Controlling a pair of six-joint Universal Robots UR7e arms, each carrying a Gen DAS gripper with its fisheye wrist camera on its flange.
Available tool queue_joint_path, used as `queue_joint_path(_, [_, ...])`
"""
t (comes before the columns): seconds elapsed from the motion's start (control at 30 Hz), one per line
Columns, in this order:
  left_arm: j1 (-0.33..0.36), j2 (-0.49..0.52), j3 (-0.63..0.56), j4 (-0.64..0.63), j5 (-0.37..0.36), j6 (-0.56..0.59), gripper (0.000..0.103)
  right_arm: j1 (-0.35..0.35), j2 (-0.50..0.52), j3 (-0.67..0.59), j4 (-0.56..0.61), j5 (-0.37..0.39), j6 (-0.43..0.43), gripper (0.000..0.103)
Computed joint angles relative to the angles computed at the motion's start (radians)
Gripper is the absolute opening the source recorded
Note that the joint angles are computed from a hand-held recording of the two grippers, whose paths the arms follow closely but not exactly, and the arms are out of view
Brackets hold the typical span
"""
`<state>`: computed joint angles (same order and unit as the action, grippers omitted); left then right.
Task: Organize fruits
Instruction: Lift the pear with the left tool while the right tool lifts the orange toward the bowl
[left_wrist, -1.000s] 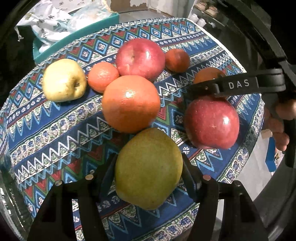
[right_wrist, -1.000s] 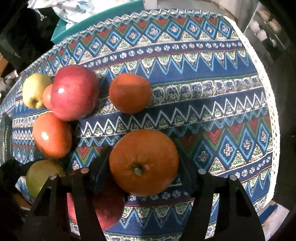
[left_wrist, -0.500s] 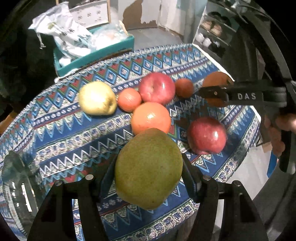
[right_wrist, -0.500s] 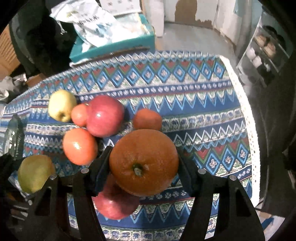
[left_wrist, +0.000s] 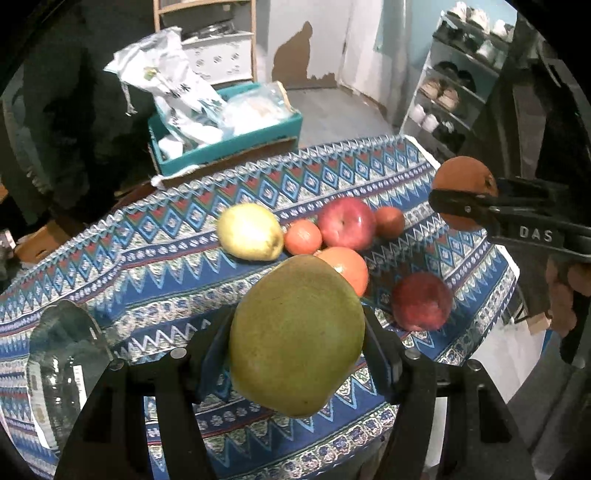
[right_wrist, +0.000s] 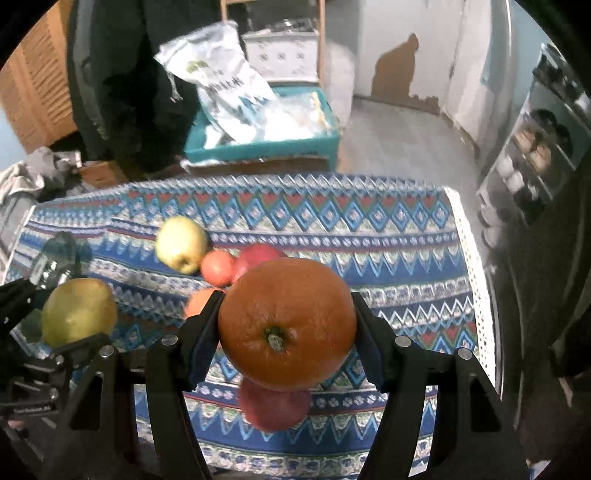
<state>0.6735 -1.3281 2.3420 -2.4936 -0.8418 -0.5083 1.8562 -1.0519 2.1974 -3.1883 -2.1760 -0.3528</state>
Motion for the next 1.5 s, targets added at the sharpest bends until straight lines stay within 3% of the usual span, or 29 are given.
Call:
queue_joint_path(0.5, [-0.073,-0.165,0.021,0.087,0.127,-0.043,0.068,0.104,-0.019,-0.005,-0.029,0.043,-0.031,0.066])
queue_joint_path(0.7, [-0.084,-0.222,0.022,0.119,0.146,-0.066,0.068,0.136,-0.005,-0.026,-0.020,0.065,-0.034,0.066])
queue_joint_path(1.5, [-0.093,-0.489,0.046,0.378,0.265,-0.234,0.068,0.256,0.152,-0.183,0.063,0.147,-0.023,0.066])
